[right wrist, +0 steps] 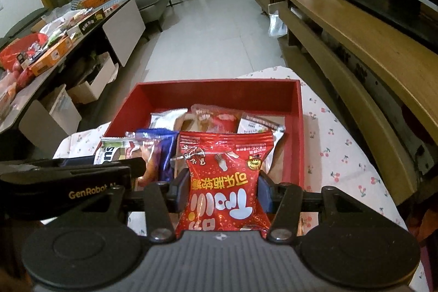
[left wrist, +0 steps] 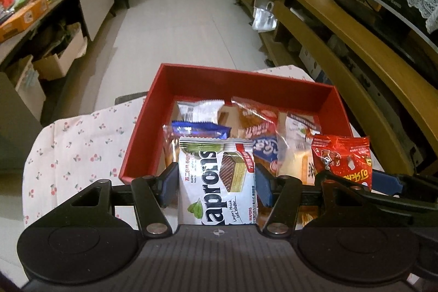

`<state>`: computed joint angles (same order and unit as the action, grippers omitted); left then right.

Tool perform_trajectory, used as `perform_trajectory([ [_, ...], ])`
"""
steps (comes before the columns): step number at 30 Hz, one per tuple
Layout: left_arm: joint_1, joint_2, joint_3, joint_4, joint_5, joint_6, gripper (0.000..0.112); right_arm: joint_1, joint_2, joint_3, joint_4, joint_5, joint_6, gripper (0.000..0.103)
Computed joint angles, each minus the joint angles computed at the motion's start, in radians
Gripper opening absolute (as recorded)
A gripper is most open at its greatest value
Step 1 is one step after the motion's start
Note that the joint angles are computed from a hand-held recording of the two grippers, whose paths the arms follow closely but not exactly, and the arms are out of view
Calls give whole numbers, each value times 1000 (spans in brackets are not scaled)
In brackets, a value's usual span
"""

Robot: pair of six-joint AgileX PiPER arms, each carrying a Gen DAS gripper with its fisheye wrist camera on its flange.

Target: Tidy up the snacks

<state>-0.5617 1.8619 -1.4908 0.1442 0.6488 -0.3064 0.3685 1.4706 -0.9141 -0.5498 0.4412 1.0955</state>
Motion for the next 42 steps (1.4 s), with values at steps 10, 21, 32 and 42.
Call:
perform_trajectory([
  [10, 9, 60, -91, 20, 21, -14, 64, -27, 59, -55, -19, -20, 7, 57],
  [21, 6, 115, -159, 46, 35, -33, 64, -57, 105, -91, -3, -35, -21, 57],
  [32, 6, 170, -220, 55, 54, -39, 64, -73, 159, -123, -15, -45, -20, 57],
  [42, 1, 214, -260, 68, 71, -47, 64, -81, 206, -151, -35, -35, -12, 57],
])
